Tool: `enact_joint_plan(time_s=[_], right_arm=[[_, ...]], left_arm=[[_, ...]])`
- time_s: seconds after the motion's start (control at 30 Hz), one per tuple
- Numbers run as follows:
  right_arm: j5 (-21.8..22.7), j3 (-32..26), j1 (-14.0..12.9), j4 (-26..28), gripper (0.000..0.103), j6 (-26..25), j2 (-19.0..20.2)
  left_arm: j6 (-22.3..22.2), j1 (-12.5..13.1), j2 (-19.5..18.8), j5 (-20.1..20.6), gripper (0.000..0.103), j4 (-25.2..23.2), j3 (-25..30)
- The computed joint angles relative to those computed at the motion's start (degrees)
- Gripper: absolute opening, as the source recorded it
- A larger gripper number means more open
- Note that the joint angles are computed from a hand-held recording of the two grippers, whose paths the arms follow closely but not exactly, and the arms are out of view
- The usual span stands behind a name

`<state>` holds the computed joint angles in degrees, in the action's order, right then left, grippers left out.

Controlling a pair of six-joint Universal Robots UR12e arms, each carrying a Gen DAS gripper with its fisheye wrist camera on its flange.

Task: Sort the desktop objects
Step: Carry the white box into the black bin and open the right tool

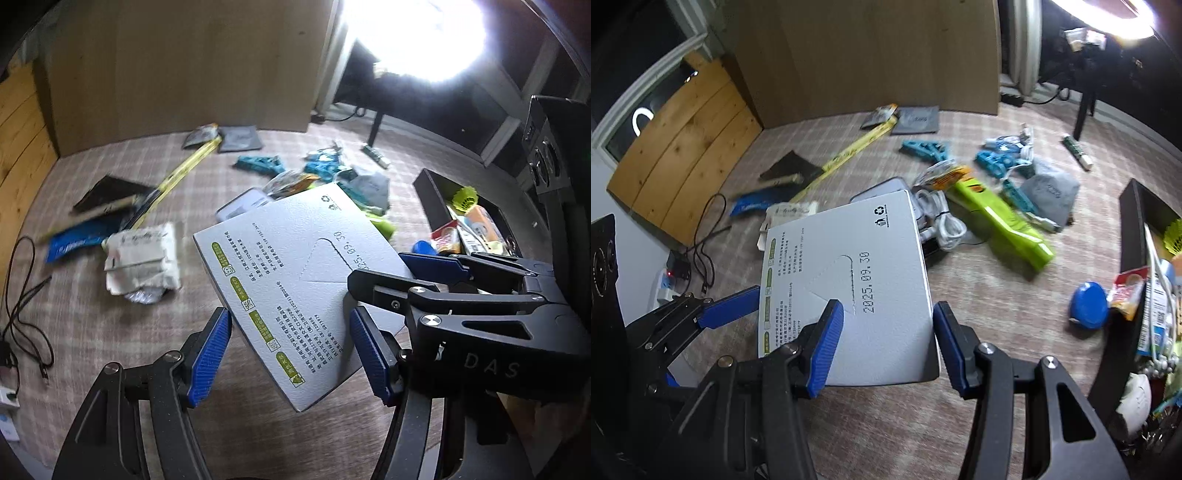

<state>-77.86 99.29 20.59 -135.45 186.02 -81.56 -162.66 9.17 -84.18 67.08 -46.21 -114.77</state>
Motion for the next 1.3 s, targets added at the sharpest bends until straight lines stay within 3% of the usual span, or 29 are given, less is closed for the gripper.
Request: enact_joint_plan(time_s=[0.27, 0.47, 0.97, 1.17, 1.3], right_arm=[[-0.4, 2.7, -3.4, -1.5, 0.050, 1.2, -3.3], [-1.1, 5.6, -7.3, -2.8, 0.050, 2.4, -6.4], [-2.3, 11.3, -21.7, -2.5, 0.050, -0.3, -13.6], [-0.4, 11.7, -27.6, -1.5, 0.050, -1.6, -14.2], [-0.4, 11.7, -29.8, -1.3, 0.050, -2.6, -14.1]], left_arm=[[1.8, -3.9, -0.6, -0.4, 0.063, 0.4, 1.7], [2.4, -8.6, -2.0, -0.6, 0.063, 0.8, 3.7], [-1.3, -23.3, -9.1, -1.6, 0.063, 2.5, 11.9], [-2.8, -27.8, -12.6, -0.2, 0.063, 3.4, 15.4], [-3.8, -30.0, -14.5, 0.8, 0.063, 3.6, 17.5]])
